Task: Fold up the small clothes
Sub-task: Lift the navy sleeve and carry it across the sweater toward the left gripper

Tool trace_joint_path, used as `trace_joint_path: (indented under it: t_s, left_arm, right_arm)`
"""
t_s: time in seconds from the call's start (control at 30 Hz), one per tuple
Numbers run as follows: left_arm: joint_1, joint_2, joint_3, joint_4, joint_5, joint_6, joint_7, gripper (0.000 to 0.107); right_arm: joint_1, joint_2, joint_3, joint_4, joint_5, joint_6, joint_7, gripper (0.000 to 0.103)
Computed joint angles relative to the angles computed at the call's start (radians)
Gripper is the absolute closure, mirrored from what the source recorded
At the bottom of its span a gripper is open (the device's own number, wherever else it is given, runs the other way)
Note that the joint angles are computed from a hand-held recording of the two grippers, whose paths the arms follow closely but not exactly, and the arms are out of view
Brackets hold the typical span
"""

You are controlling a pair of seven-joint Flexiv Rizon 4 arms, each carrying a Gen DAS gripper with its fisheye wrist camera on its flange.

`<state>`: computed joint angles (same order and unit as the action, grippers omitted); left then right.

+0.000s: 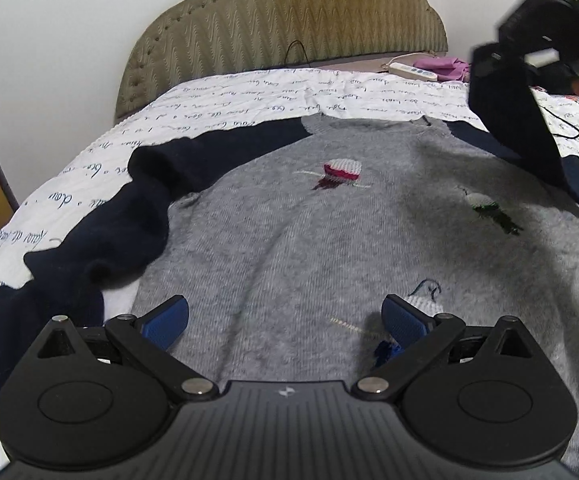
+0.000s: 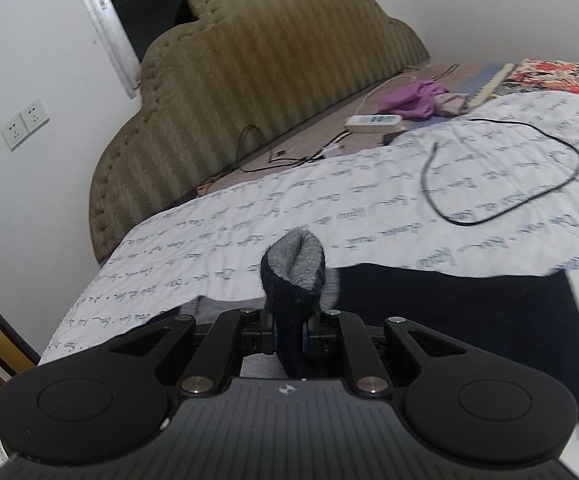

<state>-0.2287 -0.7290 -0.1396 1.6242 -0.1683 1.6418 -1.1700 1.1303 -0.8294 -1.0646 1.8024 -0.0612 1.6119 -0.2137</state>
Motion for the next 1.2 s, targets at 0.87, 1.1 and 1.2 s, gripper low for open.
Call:
trace_joint_path:
  t_s: [0.87,1.1,1.2]
  left_arm:
    - [0.101,0.090,-0.024,0.123,-0.004,0.093,-0.093,0.004]
    - [0.191,0.105,-0.116,0.156,-0.003,0.083,-0.097,0.004]
    - [0.225,0.107,-0.149,0.166,-0.012,0.083,-0.107,0.004]
  right_arm:
    - [-0.490,-0.197,0.598,-0.749,-0.375,-0.260,0.052,0.088]
    - [-0.630,-0.281,0.891,-0.948,-0.389,-0.407,-0.110,0.052]
    - [-0.622,-0.250,0.874,-0.866,-0.373,-0.306,-0.073,0.051]
